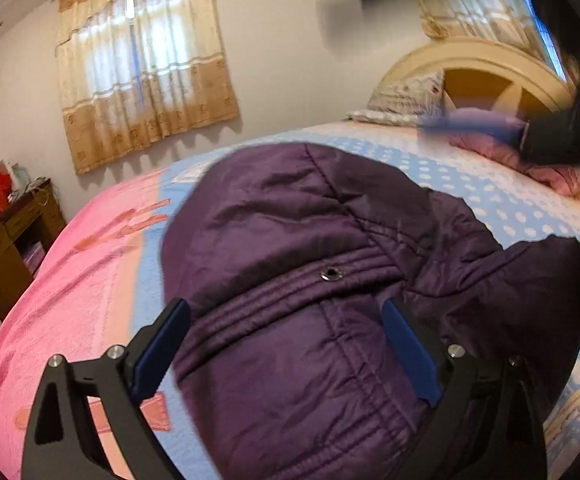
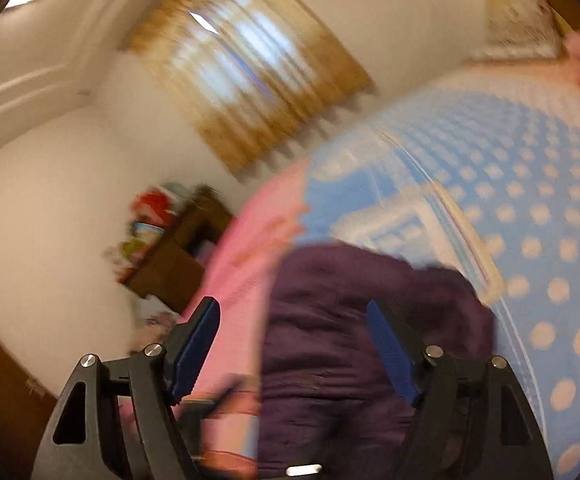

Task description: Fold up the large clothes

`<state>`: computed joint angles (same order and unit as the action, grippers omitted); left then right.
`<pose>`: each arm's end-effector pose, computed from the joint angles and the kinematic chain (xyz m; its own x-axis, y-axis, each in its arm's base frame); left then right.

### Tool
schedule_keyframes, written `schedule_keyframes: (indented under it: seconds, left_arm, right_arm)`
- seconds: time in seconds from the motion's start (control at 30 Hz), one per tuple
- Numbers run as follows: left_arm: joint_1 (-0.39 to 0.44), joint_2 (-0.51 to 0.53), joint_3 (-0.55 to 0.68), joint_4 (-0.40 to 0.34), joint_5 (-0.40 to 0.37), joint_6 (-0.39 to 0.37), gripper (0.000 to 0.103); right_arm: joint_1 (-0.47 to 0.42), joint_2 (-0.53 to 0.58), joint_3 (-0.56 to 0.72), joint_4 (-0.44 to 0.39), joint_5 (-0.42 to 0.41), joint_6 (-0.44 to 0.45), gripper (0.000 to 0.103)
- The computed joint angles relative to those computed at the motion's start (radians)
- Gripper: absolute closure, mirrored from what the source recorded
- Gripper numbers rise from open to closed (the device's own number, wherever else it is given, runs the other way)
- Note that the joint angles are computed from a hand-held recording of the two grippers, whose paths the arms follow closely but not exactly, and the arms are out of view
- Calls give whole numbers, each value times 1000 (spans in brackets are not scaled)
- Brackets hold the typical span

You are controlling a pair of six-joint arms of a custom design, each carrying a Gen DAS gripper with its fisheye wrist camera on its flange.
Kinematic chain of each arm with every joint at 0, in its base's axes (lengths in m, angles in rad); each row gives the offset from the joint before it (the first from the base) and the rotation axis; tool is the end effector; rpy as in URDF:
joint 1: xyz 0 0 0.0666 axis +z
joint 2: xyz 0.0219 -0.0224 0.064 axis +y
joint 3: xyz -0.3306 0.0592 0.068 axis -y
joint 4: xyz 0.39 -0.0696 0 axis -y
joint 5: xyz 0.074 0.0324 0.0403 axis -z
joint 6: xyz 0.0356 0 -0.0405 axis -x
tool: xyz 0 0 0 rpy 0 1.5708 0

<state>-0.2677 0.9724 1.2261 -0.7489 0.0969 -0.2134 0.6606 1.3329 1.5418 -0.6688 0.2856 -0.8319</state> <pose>0.3515 -0.1004 0.4878 -0.3747 0.3214 -0.8697 0.4346 0.8895 0.1414 0.3921 0.2915 0.5006 -0.5239 0.4911 -0.6959 -0.0032 0.8159 0.5782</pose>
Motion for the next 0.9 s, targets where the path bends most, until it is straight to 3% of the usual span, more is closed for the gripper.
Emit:
schedule_keyframes:
  seconds: [0.1, 0.23, 0.37, 0.53, 0.7, 0.9]
  left_arm:
    - [38, -9, -5, 44, -42, 28, 4]
    - [37, 70, 44, -5, -66, 41, 0]
    - [22, 115, 58, -33, -59, 109, 0]
    - [22, 128, 36, -33, -42, 142, 0]
    - [37, 127, 14, -19, -4, 180, 0]
    - [48, 138, 13, -16, 25, 199, 0]
  right_arm:
    - [-7, 4, -37, -77, 121, 1, 27]
    - [-9, 56, -11, -228, 241, 63, 27]
    - [-56, 28, -83, -218, 173, 43, 27]
    - [-94, 42, -156, -111, 64, 74, 27]
    - [-71, 75, -127, -134, 109, 94, 27]
    - [-80, 97, -120, -126, 73, 89, 27]
